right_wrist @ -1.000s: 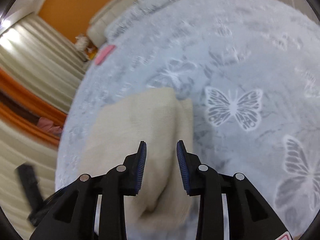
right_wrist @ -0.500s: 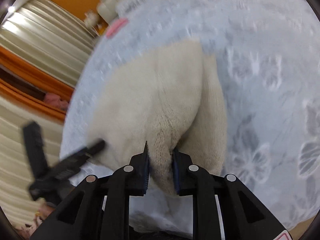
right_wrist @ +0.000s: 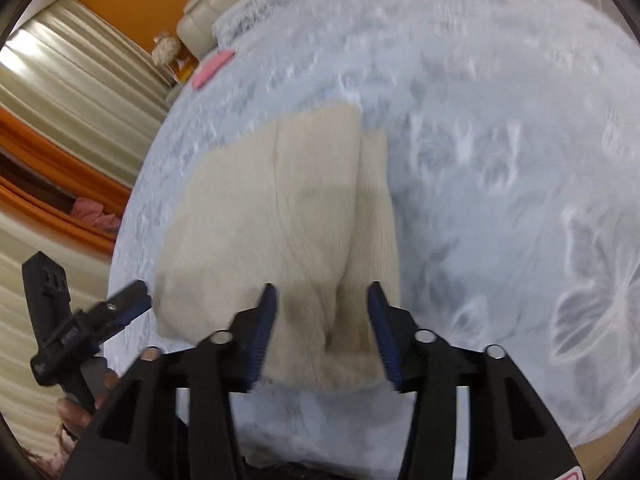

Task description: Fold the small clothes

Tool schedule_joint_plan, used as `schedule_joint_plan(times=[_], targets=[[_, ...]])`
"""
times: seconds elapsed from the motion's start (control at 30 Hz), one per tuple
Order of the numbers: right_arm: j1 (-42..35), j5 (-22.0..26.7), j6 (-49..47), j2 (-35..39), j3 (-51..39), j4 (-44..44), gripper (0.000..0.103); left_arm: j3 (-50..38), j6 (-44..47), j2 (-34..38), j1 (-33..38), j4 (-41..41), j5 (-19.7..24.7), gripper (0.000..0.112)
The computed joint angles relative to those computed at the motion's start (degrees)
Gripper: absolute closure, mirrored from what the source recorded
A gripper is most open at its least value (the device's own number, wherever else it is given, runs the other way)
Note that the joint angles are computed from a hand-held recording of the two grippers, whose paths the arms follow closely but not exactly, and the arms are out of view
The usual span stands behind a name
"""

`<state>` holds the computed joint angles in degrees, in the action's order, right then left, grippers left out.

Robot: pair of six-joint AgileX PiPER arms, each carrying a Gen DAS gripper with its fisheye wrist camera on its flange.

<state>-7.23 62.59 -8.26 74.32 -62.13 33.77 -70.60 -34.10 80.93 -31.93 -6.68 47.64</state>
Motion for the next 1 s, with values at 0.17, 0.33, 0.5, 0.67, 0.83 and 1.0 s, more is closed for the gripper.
schedule_joint_plan(times=[0.17,0.33,0.5,0.67,0.83,1.0], targets=[[1.26,-2.46,0.18,9.20,-6.69,1.71,0.033,-5.79,4.69,5.75,8.13,-5.26,2.34,0.017],[7.80,-2.79,1.08,20.08,-16.21,-1.11,0.093,-9.21,3.76,10.74,8.22,-3.30,3.37,0.017],[5.91,-5.53,-3.34,14.77,-18.15,2.22,0.094,-7.56,5.94,9.91,7.85,-2.83,0.39,0.017],[4.36,-7.26,-1.15,21.52,-12.05,-1.14,0.084,-7.30,9.56,13.88,9.10,-9.79,0.09,0.017],[3.86,-8.51,5.26,12.72,-8.99,-4.62,0.019,-4.63,15.26,15.32,13.04,-22.17,0.33,0.016],[-0.36,-3.47,-0.36,17.27,-5.39,1.80,0.018,-1.15,24.02,19.04,18.04,-40.49,2.63,0.014]])
